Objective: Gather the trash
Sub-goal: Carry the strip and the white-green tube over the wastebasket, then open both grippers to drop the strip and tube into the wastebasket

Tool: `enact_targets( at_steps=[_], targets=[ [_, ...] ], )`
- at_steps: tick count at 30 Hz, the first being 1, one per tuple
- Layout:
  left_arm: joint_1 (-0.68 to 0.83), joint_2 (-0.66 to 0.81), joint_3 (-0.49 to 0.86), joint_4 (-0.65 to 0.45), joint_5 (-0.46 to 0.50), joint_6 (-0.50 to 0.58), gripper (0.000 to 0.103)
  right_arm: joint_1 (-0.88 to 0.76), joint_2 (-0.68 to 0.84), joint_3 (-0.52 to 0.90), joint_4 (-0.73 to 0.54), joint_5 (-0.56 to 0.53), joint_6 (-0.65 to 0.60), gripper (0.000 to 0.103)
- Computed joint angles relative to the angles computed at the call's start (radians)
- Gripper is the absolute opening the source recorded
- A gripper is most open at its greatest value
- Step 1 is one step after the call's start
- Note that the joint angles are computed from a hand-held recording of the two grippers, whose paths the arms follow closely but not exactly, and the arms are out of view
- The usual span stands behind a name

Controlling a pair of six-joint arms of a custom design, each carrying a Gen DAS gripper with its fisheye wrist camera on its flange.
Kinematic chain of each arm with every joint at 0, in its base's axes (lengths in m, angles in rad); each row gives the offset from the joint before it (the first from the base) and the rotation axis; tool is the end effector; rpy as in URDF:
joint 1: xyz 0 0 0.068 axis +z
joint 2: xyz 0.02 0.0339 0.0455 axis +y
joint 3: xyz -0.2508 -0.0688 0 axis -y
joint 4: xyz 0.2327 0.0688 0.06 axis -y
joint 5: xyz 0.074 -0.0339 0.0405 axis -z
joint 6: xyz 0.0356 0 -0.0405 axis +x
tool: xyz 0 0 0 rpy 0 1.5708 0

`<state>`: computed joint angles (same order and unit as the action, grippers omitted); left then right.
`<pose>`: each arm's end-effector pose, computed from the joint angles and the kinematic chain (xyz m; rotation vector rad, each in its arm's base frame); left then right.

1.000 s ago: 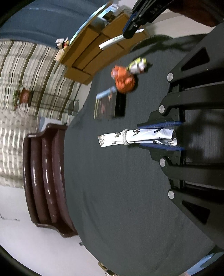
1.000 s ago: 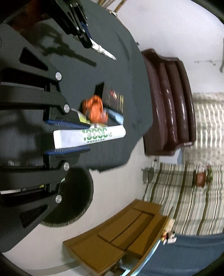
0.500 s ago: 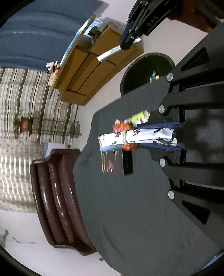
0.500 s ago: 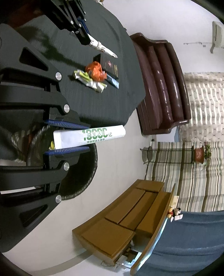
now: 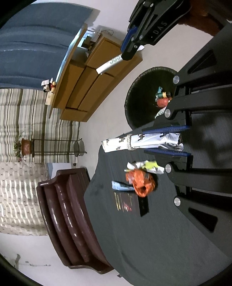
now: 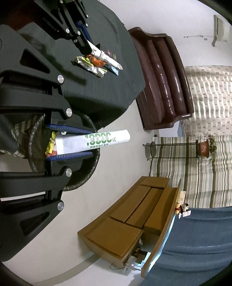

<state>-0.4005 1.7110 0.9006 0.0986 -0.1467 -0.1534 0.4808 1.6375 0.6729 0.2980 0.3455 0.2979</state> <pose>0.3166 -0.1284 0.1632 0.2044 2.2672 -0.1241 0.2743 0.1295 0.1402 -0.0152 2.1921 0.0501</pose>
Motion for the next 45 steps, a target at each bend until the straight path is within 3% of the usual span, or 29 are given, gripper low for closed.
enact_targets(
  at_steps=[45],
  targets=[
    [-0.090,0.231,0.210,-0.011,-0.048,0.016,0.018,-0.115,0.095,0.041,0.037,-0.031,0.007,0.021]
  ],
)
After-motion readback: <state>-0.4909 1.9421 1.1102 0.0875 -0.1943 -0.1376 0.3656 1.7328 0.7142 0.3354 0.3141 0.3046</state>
